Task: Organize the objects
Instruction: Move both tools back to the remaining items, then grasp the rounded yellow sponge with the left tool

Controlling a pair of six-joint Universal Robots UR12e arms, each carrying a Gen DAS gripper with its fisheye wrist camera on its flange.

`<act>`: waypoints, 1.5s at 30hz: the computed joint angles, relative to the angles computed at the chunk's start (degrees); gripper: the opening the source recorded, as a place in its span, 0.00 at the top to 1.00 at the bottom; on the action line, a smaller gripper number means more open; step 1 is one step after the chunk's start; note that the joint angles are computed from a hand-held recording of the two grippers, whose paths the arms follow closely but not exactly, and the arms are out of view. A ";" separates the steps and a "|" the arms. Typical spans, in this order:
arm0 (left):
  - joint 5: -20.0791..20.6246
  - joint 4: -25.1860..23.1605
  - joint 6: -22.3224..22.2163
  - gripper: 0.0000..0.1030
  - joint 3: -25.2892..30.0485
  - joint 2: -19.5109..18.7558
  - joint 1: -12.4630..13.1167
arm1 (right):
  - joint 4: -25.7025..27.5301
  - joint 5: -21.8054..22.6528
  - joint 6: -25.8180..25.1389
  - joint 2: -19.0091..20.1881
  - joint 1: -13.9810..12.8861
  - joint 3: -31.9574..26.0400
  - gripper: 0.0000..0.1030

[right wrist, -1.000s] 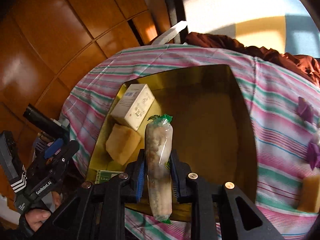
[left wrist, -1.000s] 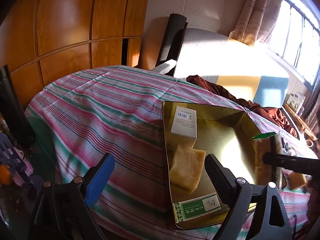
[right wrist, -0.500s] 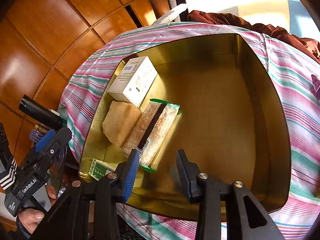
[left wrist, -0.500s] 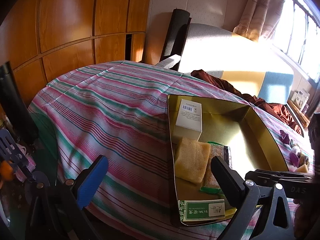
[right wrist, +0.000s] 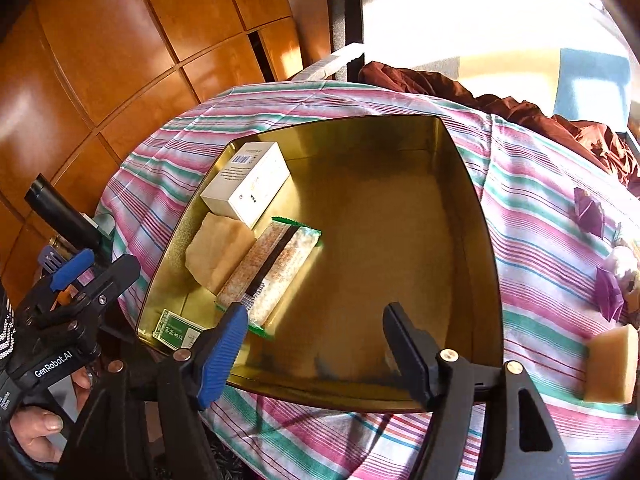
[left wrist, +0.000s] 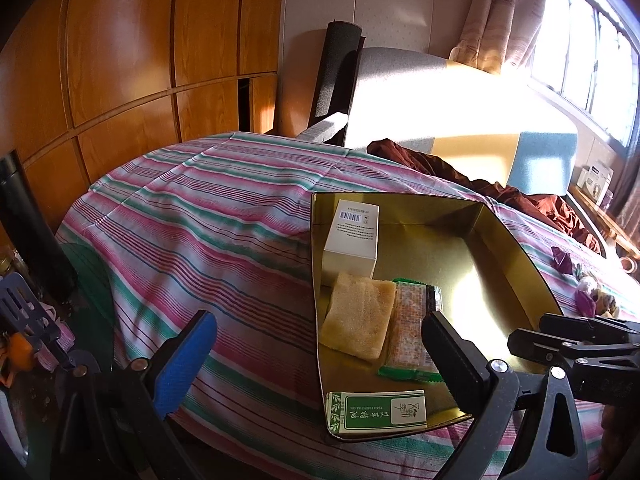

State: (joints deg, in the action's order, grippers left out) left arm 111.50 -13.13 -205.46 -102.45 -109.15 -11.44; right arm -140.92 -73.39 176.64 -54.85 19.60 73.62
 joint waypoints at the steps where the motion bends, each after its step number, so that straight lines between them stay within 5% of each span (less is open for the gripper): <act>1: -0.11 -0.08 0.19 0.00 0.12 -0.06 -0.09 | -0.29 -0.40 0.16 -0.17 -0.17 0.28 0.29; 4: -0.11 -0.03 1.37 0.00 0.56 -0.30 -0.45 | -1.52 -1.36 0.70 -0.84 -0.94 1.38 0.19; 9: -1.04 0.46 4.06 0.00 1.32 -0.84 -1.13 | -4.15 -4.73 2.55 -2.51 -3.19 3.62 0.19; 18: -3.70 -0.37 8.95 0.00 4.23 -2.55 -2.94 | -7.17 -17.69 8.29 -5.21 -8.77 7.14 0.19; 24: -7.92 0.04 14.97 0.00 7.73 -4.58 -4.61 | -10.79 -25.78 21.29 -6.78 -13.30 10.75 0.18; 27: -10.80 0.92 18.58 0.00 9.98 -6.00 -5.84 | -11.09 -20.38 34.71 -8.07 -16.63 13.51 0.17; 30: -14.07 0.90 22.30 0.00 12.92 -7.91 -7.29 | -13.06 -15.36 42.43 -8.92 -18.68 15.82 0.17; 36: -22.20 -4.99 26.66 0.00 20.49 -13.06 -9.79 | -12.46 -10.21 44.34 -8.78 -19.53 16.14 0.17; 45: -30.79 -14.25 19.72 0.00 31.91 -20.35 -11.50 | -14.87 -9.86 47.43 -9.14 -20.44 17.38 0.17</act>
